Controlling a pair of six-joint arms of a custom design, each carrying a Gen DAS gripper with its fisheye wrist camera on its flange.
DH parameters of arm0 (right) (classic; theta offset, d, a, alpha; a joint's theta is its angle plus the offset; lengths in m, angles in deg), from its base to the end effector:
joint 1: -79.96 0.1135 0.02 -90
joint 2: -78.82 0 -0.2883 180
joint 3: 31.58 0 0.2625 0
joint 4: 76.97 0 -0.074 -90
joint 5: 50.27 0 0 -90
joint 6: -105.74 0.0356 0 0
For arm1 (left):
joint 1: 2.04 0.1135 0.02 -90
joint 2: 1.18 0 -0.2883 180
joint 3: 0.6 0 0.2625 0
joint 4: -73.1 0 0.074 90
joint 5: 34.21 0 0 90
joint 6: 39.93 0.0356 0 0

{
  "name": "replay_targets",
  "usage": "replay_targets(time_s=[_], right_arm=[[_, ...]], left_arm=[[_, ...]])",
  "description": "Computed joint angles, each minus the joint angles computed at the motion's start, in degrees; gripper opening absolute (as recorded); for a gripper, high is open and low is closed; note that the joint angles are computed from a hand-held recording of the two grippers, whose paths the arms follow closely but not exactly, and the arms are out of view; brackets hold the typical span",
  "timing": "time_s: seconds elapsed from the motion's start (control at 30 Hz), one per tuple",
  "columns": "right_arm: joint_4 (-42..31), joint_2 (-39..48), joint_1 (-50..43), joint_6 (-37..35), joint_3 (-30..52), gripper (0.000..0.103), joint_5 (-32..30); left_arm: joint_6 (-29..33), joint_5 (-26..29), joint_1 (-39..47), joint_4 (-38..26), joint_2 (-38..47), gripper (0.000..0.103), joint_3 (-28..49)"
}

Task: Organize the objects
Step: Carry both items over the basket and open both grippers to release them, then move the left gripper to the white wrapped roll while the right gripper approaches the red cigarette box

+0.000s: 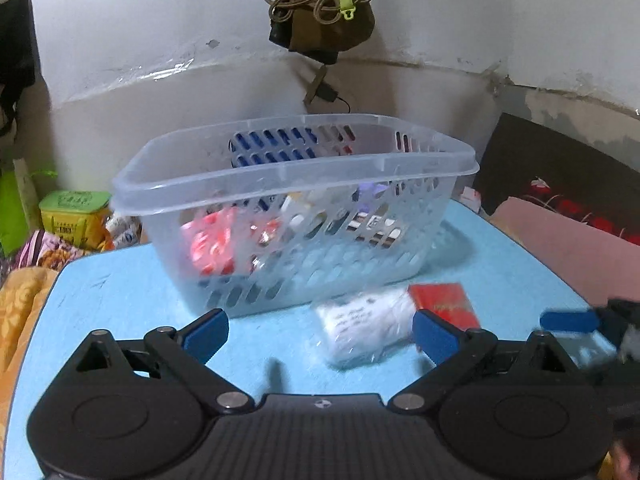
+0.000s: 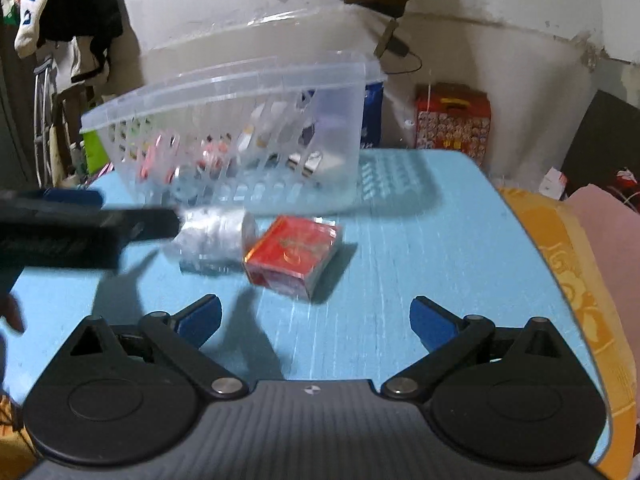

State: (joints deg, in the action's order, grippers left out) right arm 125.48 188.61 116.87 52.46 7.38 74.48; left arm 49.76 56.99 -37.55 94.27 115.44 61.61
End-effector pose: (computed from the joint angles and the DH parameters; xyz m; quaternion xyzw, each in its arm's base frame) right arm 0.2300 0.1474 0.0596 0.1046 0.8923 -0.0203 0.4387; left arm 0.3200 -0.2292 0.0977 0.2708 0.8371 -0.1549 0.4494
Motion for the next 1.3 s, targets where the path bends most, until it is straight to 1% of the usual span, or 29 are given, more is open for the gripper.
replay_targets(time_s=[0.1, 0.2, 0.33, 0.47, 0.6, 0.67, 0.73, 0.77, 0.83, 0.87, 0.93, 0.97, 1.0, 1.03, 1.07, 1.13, 1.17, 1.23, 1.3], right_arm=[[1.4, 1.2, 0.1, -0.2, -0.4, 0.102, 2.0], [2.7, 3.1, 0.7, -1.1, 0.0, 0.102, 4.2], [3.0, 3.5, 0.6, -3.0, 0.4, 0.102, 4.8], [4.7, 3.7, -0.6, -2.7, 0.4, 0.102, 3.2], [4.3, 4.5, -1.5, -2.4, 1.6, 0.102, 1.9], [4.2, 4.6, -1.6, -2.3, 1.8, 0.102, 1.9], [1.9, 4.5, -1.4, -1.4, 2.7, 0.101, 3.2], [0.0, 4.3, -1.5, -1.0, 3.3, 0.1, 3.5], [-0.5, 4.2, -1.9, -0.7, 3.4, 0.1, 3.1], [-0.3, 4.0, -2.1, -0.4, 3.2, 0.1, 3.1], [-0.2, 3.8, -2.2, -0.4, 2.9, 0.1, 3.1], [-0.1, 3.7, -2.2, -0.4, 2.8, 0.1, 3.4], [0.3, 3.8, -2.2, -0.3, 2.7, 0.1, 3.5], [0.9, 3.9, -2.3, -0.3, 2.5, 0.1, 3.3], [1.7, 4.1, -2.4, -0.4, 2.5, 0.1, 3.1], [2.6, 4.7, -2.6, -0.6, 3.0, 0.1, 2.7], [3.0, 5.3, -2.6, -0.8, 3.6, 0.1, 2.8], [2.0, 6.5, -2.4, -1.1, 5.6, 0.1, 3.1], [0.3, 7.8, -2.2, -2.3, 7.9, 0.099, 3.1]], left_arm=[[-3.3, -0.3, -0.9, -3.8, 2.4, 0.1, 4.6], [-5.1, -1.9, -2.1, -4.6, 5.0, 0.1, 8.1], [-6.8, -4.1, -3.2, -8.3, 8.2, 0.1, 12.9], [-7.2, -4.8, -4.0, -8.5, 9.7, 0.1, 14.8], [-7.1, -6.7, -4.3, -6.8, 9.3, 0.099, 13.7], [-6.8, -5.5, -3.6, -6.7, 8.8, 0.098, 12.9], [-6.5, -5.3, -3.3, -5.7, 9.0, 0.099, 12.4], [-6.5, -4.5, -3.1, -6.2, 9.1, 0.099, 12.7], [-6.9, -2.6, -3.0, -7.6, 9.3, 0.099, 13.5], [-6.6, -2.6, -3.3, -8.0, 9.4, 0.099, 13.7], [-5.6, -4.7, -4.2, -9.1, 10.2, 0.098, 14.5], [-5.5, -4.9, -4.1, -9.1, 10.4, 0.098, 14.4], [-5.8, -4.1, -3.8, -8.4, 10.3, 0.093, 13.7], [-6.0, -2.8, -3.3, -8.2, 9.9, 0.084, 13.0], [-5.6, -2.3, -2.9, -8.2, 9.4, 0.082, 12.4], [-3.7, -4.5, -2.4, -6.6, 8.5, 0.081, 10.2], [-3.1, -4.7, -2.0, -5.6, 8.3, 0.081, 9.3], [-2.1, -2.7, -0.4, -4.6, 7.6, 0.082, 7.8], [-1.1, -2.6, 0.5, -3.3, 7.0, 0.083, 6.1]])
